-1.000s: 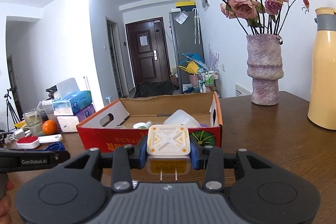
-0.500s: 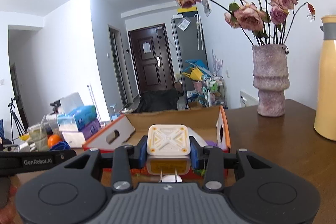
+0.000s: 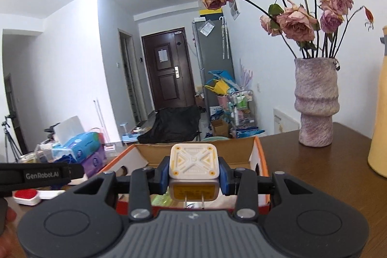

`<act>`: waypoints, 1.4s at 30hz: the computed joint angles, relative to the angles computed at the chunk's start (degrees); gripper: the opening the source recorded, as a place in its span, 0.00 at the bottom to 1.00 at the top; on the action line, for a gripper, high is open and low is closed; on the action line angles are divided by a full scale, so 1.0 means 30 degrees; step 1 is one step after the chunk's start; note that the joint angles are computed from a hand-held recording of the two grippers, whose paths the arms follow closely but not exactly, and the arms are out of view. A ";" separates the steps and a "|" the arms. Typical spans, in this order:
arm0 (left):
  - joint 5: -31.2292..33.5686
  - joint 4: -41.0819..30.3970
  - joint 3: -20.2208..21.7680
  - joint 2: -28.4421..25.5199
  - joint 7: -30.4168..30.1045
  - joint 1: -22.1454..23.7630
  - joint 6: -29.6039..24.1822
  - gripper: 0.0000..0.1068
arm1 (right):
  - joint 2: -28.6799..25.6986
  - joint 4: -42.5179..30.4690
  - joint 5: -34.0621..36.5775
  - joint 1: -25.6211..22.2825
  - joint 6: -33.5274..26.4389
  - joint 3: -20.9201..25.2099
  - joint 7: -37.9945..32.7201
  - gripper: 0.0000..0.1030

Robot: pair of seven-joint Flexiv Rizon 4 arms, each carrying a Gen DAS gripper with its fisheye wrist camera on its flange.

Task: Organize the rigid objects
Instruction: 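Carry the blue cap and plug adapter with both grippers over the cardboard box, then open both grippers to drop the blue cap and adapter into the box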

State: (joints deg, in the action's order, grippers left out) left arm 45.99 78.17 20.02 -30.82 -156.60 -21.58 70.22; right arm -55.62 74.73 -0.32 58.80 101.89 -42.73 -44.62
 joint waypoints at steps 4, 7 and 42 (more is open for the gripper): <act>-0.1074 -0.0560 -0.0593 -0.0545 0.1235 0.0803 -0.0181 0.52 | -0.0379 -0.1224 -0.0398 -0.0676 -0.0547 0.0248 0.0302 0.37; -0.1943 -0.1047 -0.0737 -0.0977 0.2052 0.1158 -0.0340 0.52 | -0.0626 -0.2168 -0.1047 -0.1369 -0.1008 0.0734 0.0699 0.37; -0.7480 -0.7220 -0.1115 -0.6094 0.7566 0.2409 -0.2757 0.52 | -0.5149 -1.3619 -0.7999 -0.8848 -0.7783 1.2059 0.0158 0.37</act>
